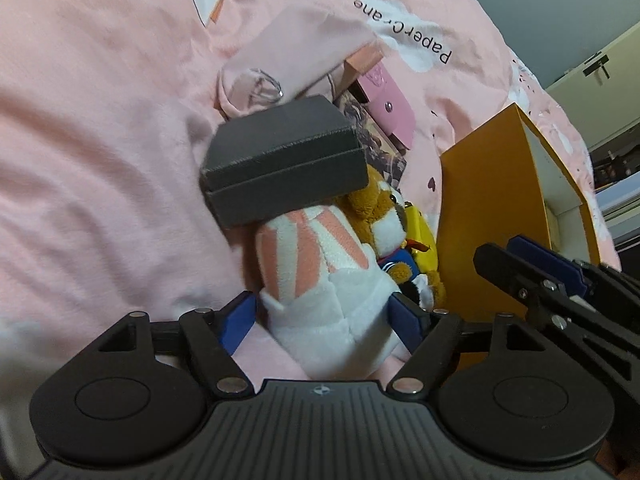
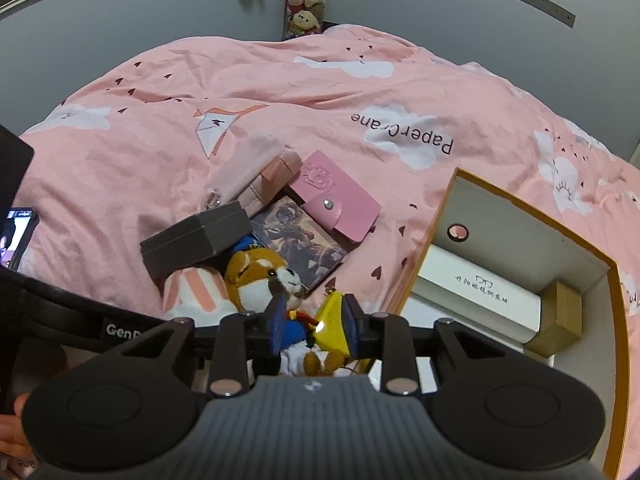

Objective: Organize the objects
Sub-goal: 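Grasp the striped-hat plush with the left gripper while the right gripper grasps the dog plush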

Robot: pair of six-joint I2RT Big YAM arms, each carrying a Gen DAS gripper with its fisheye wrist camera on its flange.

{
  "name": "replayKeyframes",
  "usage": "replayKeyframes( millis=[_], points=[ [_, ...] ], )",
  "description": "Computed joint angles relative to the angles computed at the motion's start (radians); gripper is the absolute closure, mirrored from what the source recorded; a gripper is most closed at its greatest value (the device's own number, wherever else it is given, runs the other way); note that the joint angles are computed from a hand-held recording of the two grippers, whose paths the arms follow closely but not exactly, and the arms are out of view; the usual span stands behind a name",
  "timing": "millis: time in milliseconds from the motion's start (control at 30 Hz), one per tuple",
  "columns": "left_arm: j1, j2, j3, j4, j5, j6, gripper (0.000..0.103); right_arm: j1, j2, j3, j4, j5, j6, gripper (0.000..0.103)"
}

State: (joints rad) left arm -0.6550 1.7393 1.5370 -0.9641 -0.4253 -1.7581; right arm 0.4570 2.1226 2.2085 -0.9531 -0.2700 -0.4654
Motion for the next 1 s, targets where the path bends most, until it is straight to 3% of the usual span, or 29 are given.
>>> replayKeyframes(
  millis=[100, 200, 367, 467, 567, 633, 800, 933, 1000],
  points=[
    [0.005, -0.002, -0.019, 0.04, -0.001, -0.003, 0.023, -0.005, 0.006, 0.002, -0.001, -0.012, 0.003, 0.071],
    [-0.004, 0.001, 0.002, 0.012, -0.017, 0.002, 0.028, -0.006, 0.001, -0.009, 0.012, -0.015, -0.011, 0.071],
    [-0.029, 0.021, 0.095, -0.135, -0.054, 0.031, 0.031, -0.011, 0.01, 0.015, -0.019, -0.048, -0.056, 0.072],
    [-0.038, 0.027, 0.145, -0.216, -0.074, 0.055, 0.031, -0.011, 0.04, 0.089, -0.089, -0.063, -0.116, 0.072],
    [-0.051, 0.041, 0.205, -0.324, -0.142, 0.056, 0.031, -0.009, 0.091, 0.197, -0.19, -0.067, -0.158, 0.072],
    [-0.052, 0.039, 0.217, -0.352, -0.164, 0.06, 0.031, -0.006, 0.119, 0.255, -0.244, -0.066, -0.178, 0.072],
    [-0.045, 0.034, 0.207, -0.364, -0.199, 0.087, 0.026, 0.009, 0.182, 0.365, -0.356, -0.052, -0.232, 0.071],
    [-0.036, 0.018, 0.154, -0.272, -0.181, 0.098, 0.024, 0.022, 0.23, 0.426, -0.42, -0.031, -0.281, 0.071],
    [-0.041, 0.013, 0.15, -0.271, -0.183, 0.102, 0.023, 0.028, 0.247, 0.446, -0.44, -0.012, -0.316, 0.071]
  ],
)
